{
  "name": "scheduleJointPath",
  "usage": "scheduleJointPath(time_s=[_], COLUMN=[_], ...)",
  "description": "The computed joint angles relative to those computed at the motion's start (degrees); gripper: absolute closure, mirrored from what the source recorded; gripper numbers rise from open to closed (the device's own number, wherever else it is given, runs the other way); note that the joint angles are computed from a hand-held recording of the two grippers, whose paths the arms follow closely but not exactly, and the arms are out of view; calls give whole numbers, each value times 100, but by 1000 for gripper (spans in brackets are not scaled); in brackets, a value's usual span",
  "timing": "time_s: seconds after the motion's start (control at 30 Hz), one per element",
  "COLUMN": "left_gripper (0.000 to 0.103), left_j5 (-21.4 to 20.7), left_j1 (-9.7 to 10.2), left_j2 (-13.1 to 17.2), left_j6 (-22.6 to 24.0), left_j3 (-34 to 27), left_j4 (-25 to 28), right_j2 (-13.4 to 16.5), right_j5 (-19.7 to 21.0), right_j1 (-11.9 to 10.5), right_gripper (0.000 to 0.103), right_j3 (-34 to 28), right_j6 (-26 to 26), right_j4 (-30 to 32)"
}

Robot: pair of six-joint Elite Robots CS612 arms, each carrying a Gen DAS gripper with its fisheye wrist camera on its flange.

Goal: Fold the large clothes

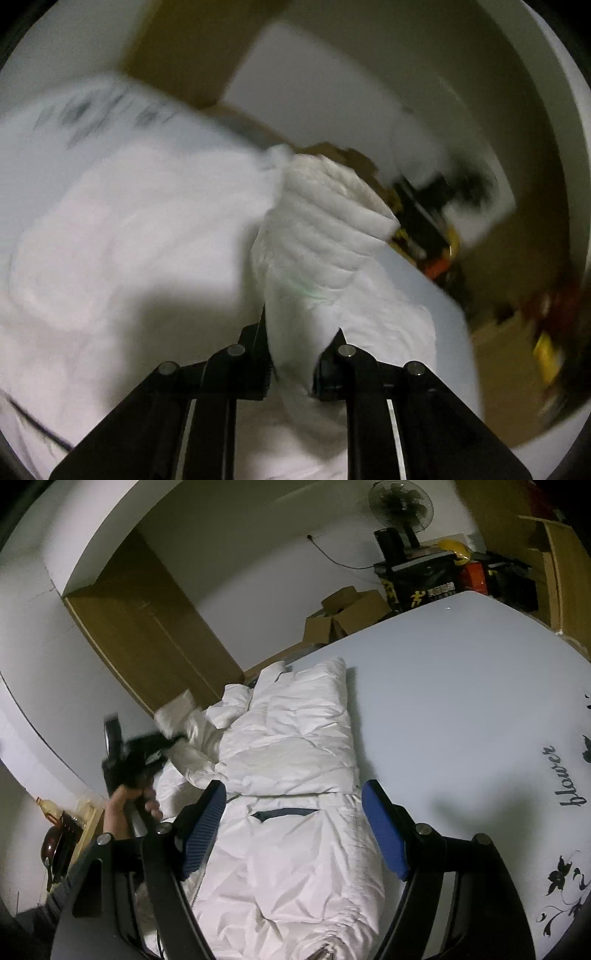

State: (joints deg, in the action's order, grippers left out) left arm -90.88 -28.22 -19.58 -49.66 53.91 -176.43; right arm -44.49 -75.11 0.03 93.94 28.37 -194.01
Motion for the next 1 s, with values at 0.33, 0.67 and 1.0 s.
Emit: scheduleJointPath(time_s=[0.33,0.67,1.0], left_gripper=[73,17,13], left_j5=[-1032,-3568,-3137], left_j1=[358,1162,1388], left_j2=[245,-724,-1842], left_j6=[-1260,-1215,183], left_j3=[549,2240,4414], left_j4=[-1701,-2685,-1830], right_j2=[5,-64,-395], right_j5=[75,1500,1744], right_j1=[146,-122,-319], right_gripper=[27,24,23], right_j3=[-167,24,926], right_j6=[-185,183,502], right_j4=[326,1011,1309])
